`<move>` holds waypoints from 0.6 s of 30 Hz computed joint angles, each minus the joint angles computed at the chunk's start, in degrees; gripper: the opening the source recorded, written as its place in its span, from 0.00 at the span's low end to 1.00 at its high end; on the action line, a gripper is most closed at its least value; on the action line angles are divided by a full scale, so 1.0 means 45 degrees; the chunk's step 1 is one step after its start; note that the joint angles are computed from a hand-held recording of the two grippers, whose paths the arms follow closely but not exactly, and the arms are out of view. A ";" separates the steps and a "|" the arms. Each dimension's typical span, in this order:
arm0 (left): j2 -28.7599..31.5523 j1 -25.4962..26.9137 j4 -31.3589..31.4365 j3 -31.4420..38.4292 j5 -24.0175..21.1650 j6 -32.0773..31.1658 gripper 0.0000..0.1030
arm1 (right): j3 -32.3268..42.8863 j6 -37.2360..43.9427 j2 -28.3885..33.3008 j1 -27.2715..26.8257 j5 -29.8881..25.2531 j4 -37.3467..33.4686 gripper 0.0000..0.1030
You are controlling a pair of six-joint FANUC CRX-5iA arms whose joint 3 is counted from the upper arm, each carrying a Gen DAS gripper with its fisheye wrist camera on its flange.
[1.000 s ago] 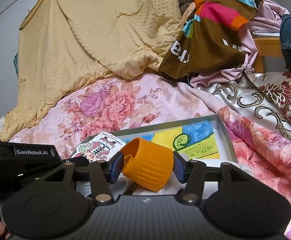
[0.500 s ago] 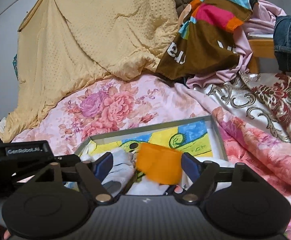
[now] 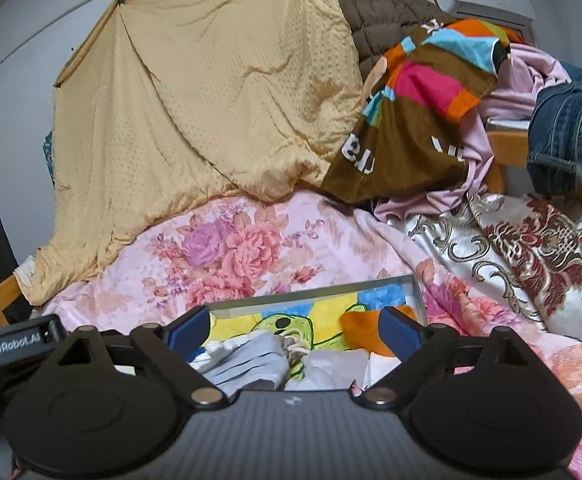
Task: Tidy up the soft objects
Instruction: 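Lower both items into the tray and open both tools, then lift both open tools away from the tray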
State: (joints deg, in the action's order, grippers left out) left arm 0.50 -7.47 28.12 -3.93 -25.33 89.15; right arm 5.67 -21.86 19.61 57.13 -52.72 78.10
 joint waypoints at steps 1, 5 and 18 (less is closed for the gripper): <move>-0.0211 0.0009 -0.0103 -0.0144 0.0044 -0.0066 0.81 | -0.0013 0.0048 -0.0051 0.0101 -0.0115 0.0013 0.93; -0.1034 0.0075 -0.0207 -0.0731 0.0130 -0.0431 0.85 | -0.0001 0.0251 -0.0193 0.0530 -0.0510 -0.0016 0.94; -0.3770 0.0651 -0.0116 -0.2634 -0.0176 -0.1221 0.96 | -0.0339 0.0916 -0.0756 0.2173 -0.1953 -0.0407 1.00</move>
